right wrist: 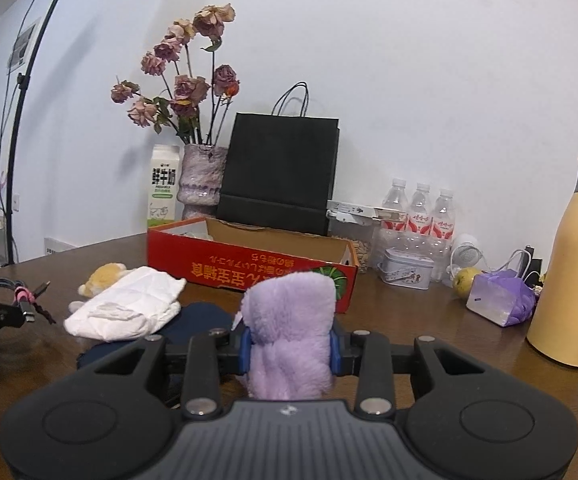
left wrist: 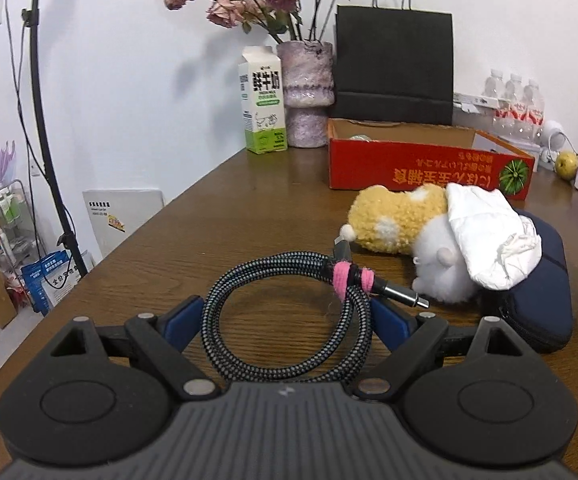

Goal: Organize objects
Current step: 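Lift and carry the cable and lavender towel with both tools toward the box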

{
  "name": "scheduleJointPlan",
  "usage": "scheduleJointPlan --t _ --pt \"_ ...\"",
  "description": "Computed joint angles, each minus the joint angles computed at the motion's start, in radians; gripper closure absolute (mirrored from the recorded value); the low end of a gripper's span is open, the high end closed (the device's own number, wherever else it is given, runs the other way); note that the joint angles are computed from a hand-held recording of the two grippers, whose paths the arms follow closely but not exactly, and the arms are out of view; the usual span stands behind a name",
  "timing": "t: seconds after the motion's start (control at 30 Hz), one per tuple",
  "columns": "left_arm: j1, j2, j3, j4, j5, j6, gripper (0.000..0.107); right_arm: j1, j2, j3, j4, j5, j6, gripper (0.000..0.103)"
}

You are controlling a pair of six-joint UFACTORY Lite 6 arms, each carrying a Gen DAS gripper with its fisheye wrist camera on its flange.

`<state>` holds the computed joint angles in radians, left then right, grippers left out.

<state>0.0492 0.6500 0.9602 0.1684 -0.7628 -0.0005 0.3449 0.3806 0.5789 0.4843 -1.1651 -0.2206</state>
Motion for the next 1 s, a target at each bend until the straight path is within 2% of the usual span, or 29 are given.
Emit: scheduleJointPlan --t 0.23,0.37,0.7,1.0 --pt "0.033 -0.089 -0.084 0.042 -0.067 -0.039 0.017 0.046 -0.009 -0.006 -0.003 0.013 0.023 0.069" --pt "0.042 -0.145 -0.116 0.087 -0.073 -0.068 0.017 0.069 -0.009 0.013 -0.004 0.039 0.029 0.069" --pt "0.006 -0.200 -0.100 0.119 -0.052 -0.105 0.017 0.077 -0.033 0.058 -0.011 0.111 0.050 0.070" --pt "-0.047 -0.185 -0.009 0.132 0.010 -0.146 0.017 0.065 -0.054 0.132 -0.015 0.185 0.026 0.070"
